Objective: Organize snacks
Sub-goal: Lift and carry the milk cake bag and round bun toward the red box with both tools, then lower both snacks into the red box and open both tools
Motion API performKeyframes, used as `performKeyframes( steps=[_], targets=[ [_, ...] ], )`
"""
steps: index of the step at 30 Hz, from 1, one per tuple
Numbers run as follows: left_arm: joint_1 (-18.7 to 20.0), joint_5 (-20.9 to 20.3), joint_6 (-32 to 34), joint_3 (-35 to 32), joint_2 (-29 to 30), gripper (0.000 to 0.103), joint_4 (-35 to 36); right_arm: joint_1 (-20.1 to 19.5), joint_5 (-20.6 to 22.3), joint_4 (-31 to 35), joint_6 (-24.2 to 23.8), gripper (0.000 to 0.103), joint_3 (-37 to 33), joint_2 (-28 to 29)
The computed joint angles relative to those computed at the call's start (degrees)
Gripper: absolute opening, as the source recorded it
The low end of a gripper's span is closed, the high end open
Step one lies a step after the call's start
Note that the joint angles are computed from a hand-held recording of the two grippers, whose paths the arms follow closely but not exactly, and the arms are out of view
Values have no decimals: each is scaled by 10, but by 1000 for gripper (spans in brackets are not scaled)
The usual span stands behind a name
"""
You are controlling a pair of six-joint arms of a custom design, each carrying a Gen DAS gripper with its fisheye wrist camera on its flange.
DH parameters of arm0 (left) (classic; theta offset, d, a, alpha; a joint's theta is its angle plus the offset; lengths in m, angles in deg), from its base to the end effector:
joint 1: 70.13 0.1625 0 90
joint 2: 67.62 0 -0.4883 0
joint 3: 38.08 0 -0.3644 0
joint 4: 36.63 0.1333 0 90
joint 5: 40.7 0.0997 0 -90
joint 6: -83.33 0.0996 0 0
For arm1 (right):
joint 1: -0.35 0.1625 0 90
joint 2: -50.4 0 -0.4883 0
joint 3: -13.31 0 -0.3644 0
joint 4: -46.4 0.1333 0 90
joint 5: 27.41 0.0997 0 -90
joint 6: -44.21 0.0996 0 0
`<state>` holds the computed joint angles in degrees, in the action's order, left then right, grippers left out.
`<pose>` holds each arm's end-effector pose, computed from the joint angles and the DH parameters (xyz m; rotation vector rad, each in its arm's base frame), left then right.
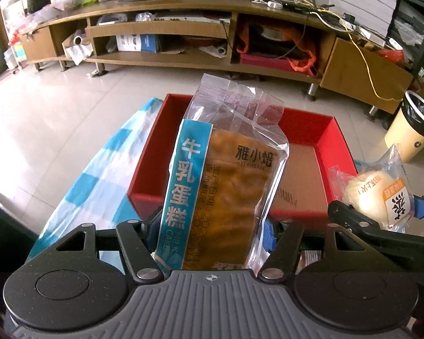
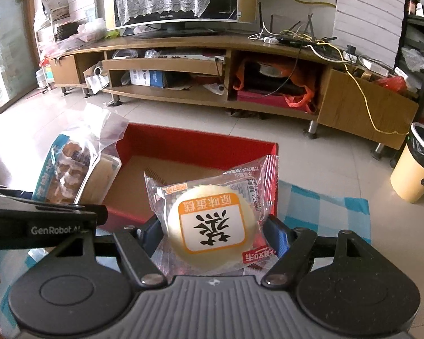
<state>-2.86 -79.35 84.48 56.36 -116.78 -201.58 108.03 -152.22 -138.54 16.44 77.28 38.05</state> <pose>-0.0731 -0.7209 0.2683 0.1841 2.2477 -0.7834 0.3255 -0.7694 -0.0098 0.6366 -2.2756 0.8630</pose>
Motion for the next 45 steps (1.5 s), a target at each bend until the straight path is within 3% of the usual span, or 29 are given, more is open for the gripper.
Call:
performKeyframes(
  steps=[32, 38, 45],
  targets=[
    [25, 38, 42, -131, 85, 67, 15, -18, -9, 143, -14, 75, -249, 106],
    [28, 49, 59, -138, 95, 69, 12, -29, -3, 201, 16, 75, -284, 119],
    [34, 47, 34, -154, 101, 74, 45, -38, 3, 255, 46, 76, -321, 130]
  ],
)
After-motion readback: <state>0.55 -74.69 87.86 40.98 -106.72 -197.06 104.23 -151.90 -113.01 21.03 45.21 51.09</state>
